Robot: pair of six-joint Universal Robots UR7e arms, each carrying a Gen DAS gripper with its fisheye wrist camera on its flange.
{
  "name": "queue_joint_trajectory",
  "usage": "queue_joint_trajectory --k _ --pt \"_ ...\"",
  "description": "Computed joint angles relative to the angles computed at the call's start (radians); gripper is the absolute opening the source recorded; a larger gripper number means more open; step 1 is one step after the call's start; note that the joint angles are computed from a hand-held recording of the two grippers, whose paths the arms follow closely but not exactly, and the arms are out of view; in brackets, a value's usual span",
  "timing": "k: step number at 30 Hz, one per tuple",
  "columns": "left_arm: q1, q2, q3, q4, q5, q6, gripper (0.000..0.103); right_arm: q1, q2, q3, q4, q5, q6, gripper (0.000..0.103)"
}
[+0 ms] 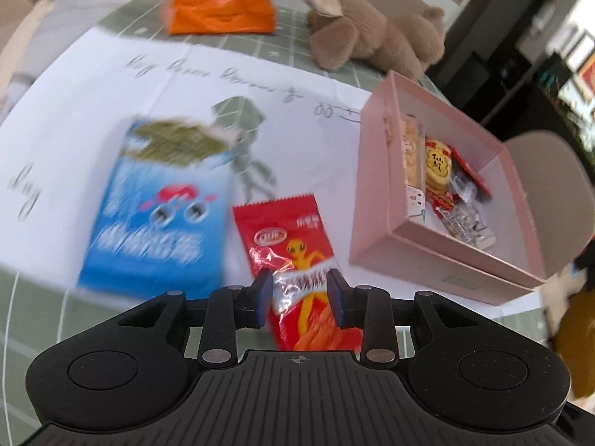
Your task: Organize snacks
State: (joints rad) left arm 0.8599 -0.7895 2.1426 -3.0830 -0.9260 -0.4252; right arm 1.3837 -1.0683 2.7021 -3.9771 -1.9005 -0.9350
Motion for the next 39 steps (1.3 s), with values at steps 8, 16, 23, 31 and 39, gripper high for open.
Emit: queue_joint_trajectory --k 8,16,23,31,39 --pt "-0.058 0.072 -0.001 -0.038 0.121 0.197 0.042 -0.03 0.072 0.034 -0.156 0.002 -0.034 0.07" --pt "-0.051 -0.017 0.126 -0.089 0.028 0.217 0.045 -0.012 0.193 0.04 -0.311 -0.02 -0.096 0.083" --pt "-0.068 -0.041 0.161 -0.087 0.016 0.169 0.04 -0.018 0.221 0.044 -0.35 -0.005 -0.107 0.084" --pt "-0.078 0.041 0.039 0.006 0.068 0.189 0.044 -0.035 0.254 0.056 -0.408 0.019 -0.112 0.086" --pt "-0.044 0.055 -0.031 0.059 0.039 0.146 0.058 -0.073 0.265 0.065 -0.437 0.061 -0.081 0.093"
